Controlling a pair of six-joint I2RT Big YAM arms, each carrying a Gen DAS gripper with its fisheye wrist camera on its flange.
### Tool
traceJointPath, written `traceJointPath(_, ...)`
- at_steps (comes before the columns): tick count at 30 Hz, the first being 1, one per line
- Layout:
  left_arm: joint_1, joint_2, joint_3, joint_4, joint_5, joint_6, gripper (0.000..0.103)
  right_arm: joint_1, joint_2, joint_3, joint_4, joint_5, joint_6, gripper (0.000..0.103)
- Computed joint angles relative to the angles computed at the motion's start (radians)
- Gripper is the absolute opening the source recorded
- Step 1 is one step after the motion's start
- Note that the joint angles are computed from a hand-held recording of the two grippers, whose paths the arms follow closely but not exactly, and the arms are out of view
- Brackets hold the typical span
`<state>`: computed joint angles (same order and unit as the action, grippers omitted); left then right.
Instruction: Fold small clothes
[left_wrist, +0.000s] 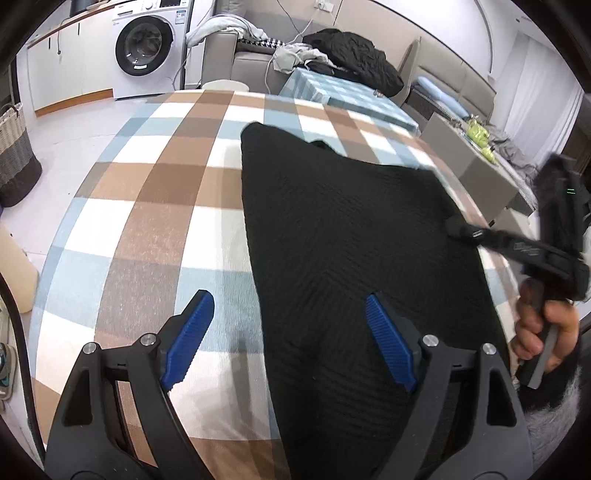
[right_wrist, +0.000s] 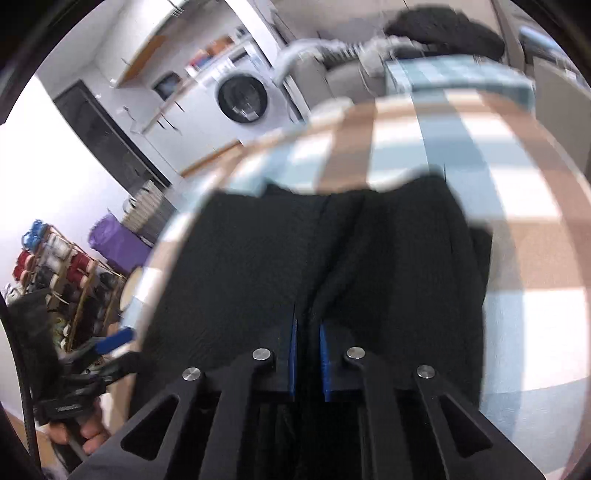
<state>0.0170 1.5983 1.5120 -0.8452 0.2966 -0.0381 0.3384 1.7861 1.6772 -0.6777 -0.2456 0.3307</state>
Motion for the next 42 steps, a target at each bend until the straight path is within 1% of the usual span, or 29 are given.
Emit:
traceJointPath(1, 0.002, 0.001, 0.006, -0.002, 0.008, 0.002, 0.082, 0.003, -0.030, -0.013, 0.021, 0.024, -0.007, 0.008)
traceJointPath(2, 0.003, 0.002, 0.011, -0.003, 0.011, 0.005, 0.082, 0.003, -0.042, -0.013, 0.020, 0.042, -0.008, 0.008)
traceJointPath(3, 0.002, 0.003, 0.014, 0.000, 0.009, 0.006, 0.082, 0.002, -0.063, -0.014, 0.010, 0.089, -0.005, 0.008)
traceJointPath(5, 0.000, 0.011, 0.018, 0.004, 0.011, 0.013, 0.082, -0.010, -0.064, -0.001, -0.026, 0.136, -0.010, 0.008)
traceJointPath(7, -0.006, 0.027, 0.029, -0.011, -0.001, 0.004, 0.082, -0.026, -0.035, 0.022, -0.076, 0.141, 0.005, 0.009)
traceJointPath(8, -0.008, 0.031, 0.030, -0.015, 0.003, 0.004, 0.082, -0.037, 0.002, 0.053, -0.146, 0.132, 0.016, 0.010)
traceJointPath(9, -0.010, 0.034, 0.030, -0.017, 0.004, 0.005, 0.082, -0.043, 0.017, 0.060, -0.172, 0.129, 0.013, 0.013)
traceJointPath(10, -0.015, 0.035, 0.029, -0.022, -0.006, 0.003, 0.082, -0.050, 0.017, 0.047, -0.176, 0.122, 0.015, 0.015)
traceJointPath(11, -0.017, 0.035, 0.026, -0.025, -0.007, 0.005, 0.082, -0.060, 0.002, 0.016, -0.152, 0.086, 0.028, 0.021)
traceJointPath(12, -0.019, 0.034, 0.023, -0.027, -0.002, 0.012, 0.082, -0.073, -0.030, -0.038, -0.110, 0.026, 0.034, 0.039)
traceJointPath(13, -0.022, 0.030, 0.017, -0.026, -0.005, 0.013, 0.082, -0.086, -0.053, -0.075, -0.088, -0.032, 0.028, 0.047)
traceJointPath(14, -0.025, 0.026, 0.012, -0.024, -0.007, 0.013, 0.082, -0.092, -0.078, -0.113, -0.073, -0.070, 0.018, 0.049)
traceJointPath(17, -0.030, 0.016, -0.003, -0.028, -0.009, 0.010, 0.082, -0.090, -0.170, -0.235, -0.058, -0.137, -0.045, 0.049)
traceJointPath(19, -0.034, 0.005, -0.018, -0.031, -0.013, 0.012, 0.082, -0.086, -0.234, -0.325, -0.018, -0.172, -0.031, 0.049)
traceJointPath(20, -0.037, -0.002, -0.028, -0.030, -0.017, 0.012, 0.082, -0.079, -0.262, -0.362, 0.002, -0.163, -0.027, 0.048)
traceJointPath(22, -0.039, -0.013, -0.045, -0.025, -0.016, 0.010, 0.082, -0.051, -0.293, -0.403, 0.032, -0.100, -0.022, 0.039)
traceJointPath(23, -0.039, -0.017, -0.050, -0.024, -0.016, 0.009, 0.082, -0.043, -0.306, -0.419, 0.049, -0.074, -0.010, 0.030)
traceJointPath(24, -0.040, -0.022, -0.058, -0.021, -0.017, 0.002, 0.082, -0.043, -0.303, -0.418, 0.059, -0.070, 0.007, 0.017)
traceJointPath(25, -0.038, -0.026, -0.062, -0.023, -0.014, 0.000, 0.082, -0.043, -0.297, -0.410, 0.068, -0.074, 0.015, 0.015)
traceJointPath(26, -0.037, -0.030, -0.065, -0.025, -0.013, 0.001, 0.082, -0.033, -0.321, -0.428, 0.102, -0.050, 0.024, 0.014)
traceJointPath(28, -0.040, -0.042, -0.074, -0.032, -0.026, 0.006, 0.082, -0.019, -0.341, -0.431, 0.101, -0.012, 0.024, 0.014)
traceJointPath(29, -0.041, -0.046, -0.077, -0.034, -0.027, 0.010, 0.082, -0.012, -0.350, -0.436, 0.097, 0.013, 0.044, 0.014)
traceJointPath(31, -0.042, -0.059, -0.088, -0.037, -0.024, 0.024, 0.082, 0.009, -0.326, -0.413, 0.024, 0.102, 0.037, 0.015)
traceJointPath(32, -0.043, -0.065, -0.092, -0.040, -0.026, 0.033, 0.082, 0.011, -0.321, -0.412, 0.007, 0.115, 0.033, 0.020)
traceJointPath(34, -0.050, -0.082, -0.102, -0.041, -0.033, 0.050, 0.082, 0.000, -0.321, -0.424, 0.012, 0.102, 0.050, 0.021)
traceJointPath(35, -0.055, -0.095, -0.109, -0.039, -0.023, 0.068, 0.082, -0.005, -0.333, -0.433, 0.020, 0.092, 0.056, 0.026)
traceJointPath(36, -0.063, -0.111, -0.118, -0.035, -0.010, 0.089, 0.082, -0.007, -0.346, -0.441, 0.024, 0.094, 0.055, 0.029)
traceJointPath(39, -0.096, -0.138, -0.131, -0.042, 0.018, 0.144, 0.082, -0.006, -0.375, -0.461, 0.038, 0.087, 0.025, 0.034)
traceJointPath(42, -0.138, -0.147, -0.148, -0.060, 0.068, 0.202, 0.082, -0.006, -0.378, -0.473, 0.028, 0.074, -0.015, 0.034)
